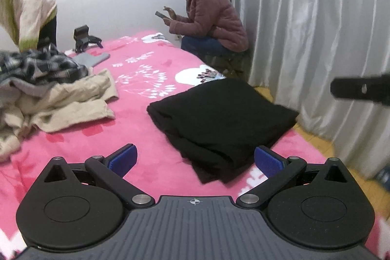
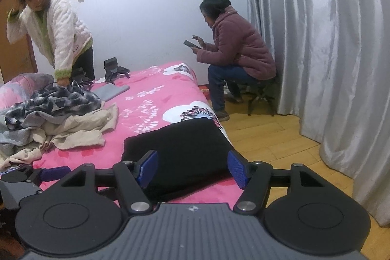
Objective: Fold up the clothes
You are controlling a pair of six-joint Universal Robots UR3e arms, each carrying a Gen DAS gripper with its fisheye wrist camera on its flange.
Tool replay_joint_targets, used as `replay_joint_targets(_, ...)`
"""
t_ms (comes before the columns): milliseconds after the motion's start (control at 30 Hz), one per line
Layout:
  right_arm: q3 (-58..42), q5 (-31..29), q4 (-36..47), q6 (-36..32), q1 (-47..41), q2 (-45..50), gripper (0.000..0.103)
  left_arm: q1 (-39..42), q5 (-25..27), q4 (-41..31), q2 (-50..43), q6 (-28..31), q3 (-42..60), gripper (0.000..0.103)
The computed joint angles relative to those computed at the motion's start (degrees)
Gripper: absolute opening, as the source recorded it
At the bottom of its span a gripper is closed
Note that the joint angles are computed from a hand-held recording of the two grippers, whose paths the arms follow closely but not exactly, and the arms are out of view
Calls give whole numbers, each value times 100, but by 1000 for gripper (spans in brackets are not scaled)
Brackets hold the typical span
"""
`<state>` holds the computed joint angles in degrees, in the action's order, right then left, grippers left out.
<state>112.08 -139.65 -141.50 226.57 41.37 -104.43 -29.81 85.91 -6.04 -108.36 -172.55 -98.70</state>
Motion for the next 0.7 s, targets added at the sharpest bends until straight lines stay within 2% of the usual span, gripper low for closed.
replay_joint_targets(67,46,12,-53,1,-22,-27,66,-52,77,27,-6,60,-15,103)
replay_joint_targets(200,120,21,-93,30,-29,-72,66,104,-434,-15,123,27,-142,103)
replay_joint_targets(500,160,72,-62,14,-40,-117,66,-153,-163,116,38,93,-139,103)
replay_joint_targets(700,225,57,7,134,-41,-157,66,-173,-235,160,69,126,-182,103)
